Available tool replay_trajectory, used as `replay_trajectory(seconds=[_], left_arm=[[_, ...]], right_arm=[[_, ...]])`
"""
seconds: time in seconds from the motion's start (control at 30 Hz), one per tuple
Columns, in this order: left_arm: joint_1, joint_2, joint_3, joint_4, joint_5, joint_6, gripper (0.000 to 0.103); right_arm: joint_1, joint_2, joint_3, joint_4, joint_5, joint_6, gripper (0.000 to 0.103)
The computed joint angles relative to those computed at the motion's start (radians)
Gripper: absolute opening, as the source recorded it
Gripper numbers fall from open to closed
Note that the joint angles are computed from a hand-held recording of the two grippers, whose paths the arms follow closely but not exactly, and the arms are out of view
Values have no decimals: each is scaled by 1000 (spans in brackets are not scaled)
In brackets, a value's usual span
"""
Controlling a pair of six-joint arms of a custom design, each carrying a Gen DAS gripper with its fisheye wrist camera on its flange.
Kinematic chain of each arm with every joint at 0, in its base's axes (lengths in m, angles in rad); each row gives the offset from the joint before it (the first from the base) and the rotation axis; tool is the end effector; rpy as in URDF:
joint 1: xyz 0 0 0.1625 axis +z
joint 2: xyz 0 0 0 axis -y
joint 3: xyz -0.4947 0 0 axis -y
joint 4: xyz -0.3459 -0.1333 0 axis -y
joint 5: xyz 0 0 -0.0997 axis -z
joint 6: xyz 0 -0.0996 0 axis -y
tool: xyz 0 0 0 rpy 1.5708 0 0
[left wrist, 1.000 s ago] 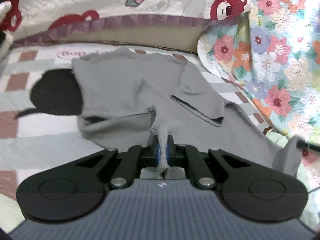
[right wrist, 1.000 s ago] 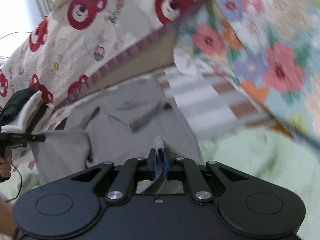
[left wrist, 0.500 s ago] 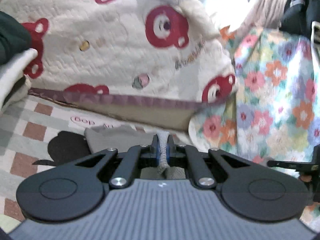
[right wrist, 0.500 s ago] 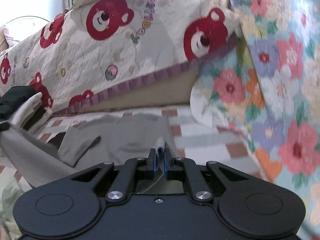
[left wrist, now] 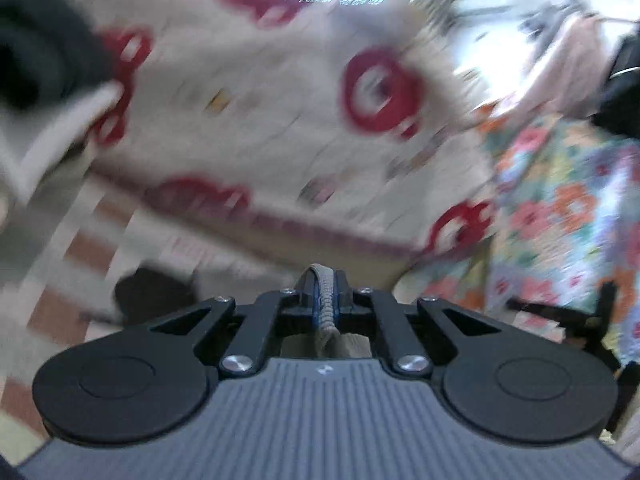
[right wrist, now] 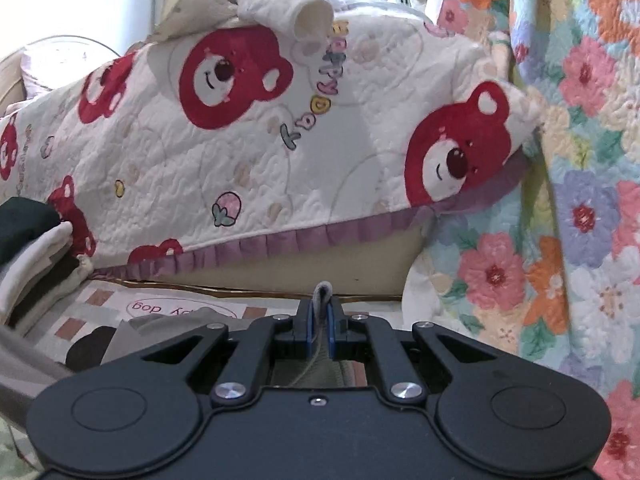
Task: Fold clothes
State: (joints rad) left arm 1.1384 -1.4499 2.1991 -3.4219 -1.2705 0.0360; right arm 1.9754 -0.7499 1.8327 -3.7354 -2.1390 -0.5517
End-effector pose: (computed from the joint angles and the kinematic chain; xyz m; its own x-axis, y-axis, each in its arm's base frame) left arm -0.0378 -0.4703 0.4640 -0.9705 0.1754 -0.1657 0.2244 0.4043 -0.8867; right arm 0.3272 -0.5617 0.2427 -0.7222 -0.1370 0.6780 -0.6616 0.4227 -0.6193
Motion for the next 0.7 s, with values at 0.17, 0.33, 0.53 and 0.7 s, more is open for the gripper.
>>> replay_trajectory(seconds=[0.17, 0.33, 0.53, 0.7], left_arm=[[35, 42, -38, 93, 71, -33, 5], [64, 92, -109, 159, 109, -29, 5], [130, 226, -325, 215, 45, -33, 5], [93, 344, -440, 279, 258, 168, 5]], right_arm=[[-41, 36, 31, -17, -3, 93, 10], [-91, 51, -15, 44, 24, 98, 10], [-132, 103, -241, 224, 66, 27, 9], [-153, 160, -387, 362, 56, -14, 9]])
